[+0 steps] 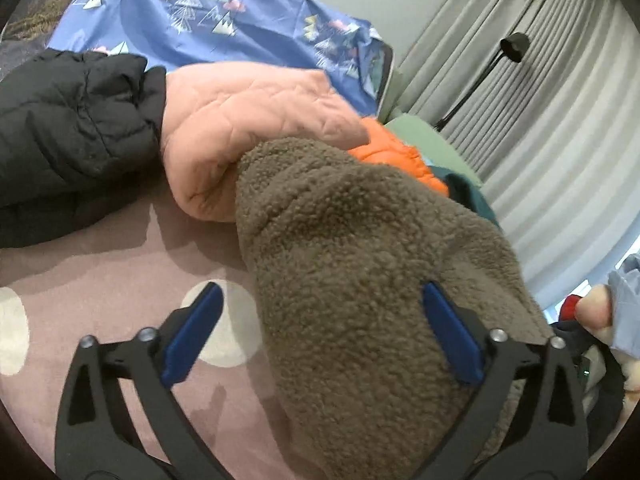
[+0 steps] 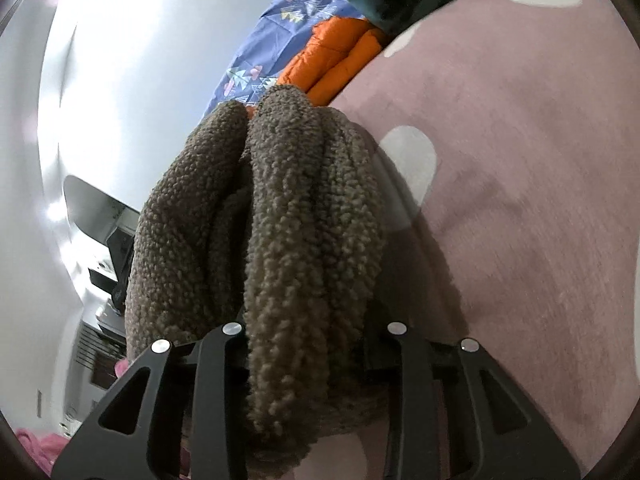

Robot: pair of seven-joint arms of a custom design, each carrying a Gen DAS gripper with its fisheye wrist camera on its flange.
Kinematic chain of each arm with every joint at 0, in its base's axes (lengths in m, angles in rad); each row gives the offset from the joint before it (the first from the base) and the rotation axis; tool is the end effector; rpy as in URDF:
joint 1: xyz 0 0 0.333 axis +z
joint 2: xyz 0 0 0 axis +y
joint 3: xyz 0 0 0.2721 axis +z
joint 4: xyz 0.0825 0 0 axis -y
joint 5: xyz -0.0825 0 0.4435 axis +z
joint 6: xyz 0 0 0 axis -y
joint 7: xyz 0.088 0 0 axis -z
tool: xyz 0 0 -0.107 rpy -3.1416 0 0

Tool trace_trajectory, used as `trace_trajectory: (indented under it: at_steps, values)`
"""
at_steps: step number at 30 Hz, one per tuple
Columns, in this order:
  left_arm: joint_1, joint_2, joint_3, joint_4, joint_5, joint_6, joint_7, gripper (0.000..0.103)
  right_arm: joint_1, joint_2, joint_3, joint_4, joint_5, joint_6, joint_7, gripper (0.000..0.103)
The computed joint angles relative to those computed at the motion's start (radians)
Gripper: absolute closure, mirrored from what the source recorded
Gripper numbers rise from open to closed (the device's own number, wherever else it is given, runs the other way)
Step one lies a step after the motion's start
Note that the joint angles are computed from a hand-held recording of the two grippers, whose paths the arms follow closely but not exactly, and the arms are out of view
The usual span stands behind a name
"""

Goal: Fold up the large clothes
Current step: 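Grasp the brown fleece jacket with the left tool while the right tool holds it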

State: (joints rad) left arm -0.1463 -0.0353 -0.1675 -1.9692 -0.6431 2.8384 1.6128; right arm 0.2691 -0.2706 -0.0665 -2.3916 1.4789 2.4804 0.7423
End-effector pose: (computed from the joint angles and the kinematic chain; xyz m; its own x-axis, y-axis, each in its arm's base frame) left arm 0.6291 -0.1724 0.5206 -0.0744 -0.8450 0.5296 -0.6968 -0.3359 -0.6338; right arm 0.5357 0.1067 0.3832 0.1877 -0.6019 -0.7762 -0.8434 0.3063 -0.4415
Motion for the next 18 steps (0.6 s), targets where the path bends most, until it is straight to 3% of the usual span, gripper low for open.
trace_trajectory:
  at_steps: [6,14,15,16,18]
  values:
    - [0.030,0.101,-0.007,0.099,-0.372,-0.123,0.290,0.002,-0.013,0.029,-0.010,0.013,0.008,-0.036,0.000,0.062]
    - [0.094,0.183,-0.047,0.151,-0.659,-0.221,0.526,0.002,-0.029,0.076,0.003,0.063,0.003,-0.066,0.034,0.058]
    - [0.099,0.176,-0.051,0.143,-0.689,-0.223,0.566,0.006,-0.031,0.080,0.001,0.064,0.018,-0.088,0.038,0.061]
    - [0.102,0.165,-0.052,0.133,-0.713,-0.227,0.586,0.016,-0.034,0.097,-0.007,0.079,0.048,-0.139,0.044,0.070]
    - [0.095,0.142,-0.048,0.122,-0.708,-0.209,0.579,0.028,-0.043,0.099,0.000,0.090,0.082,-0.161,0.050,0.074]
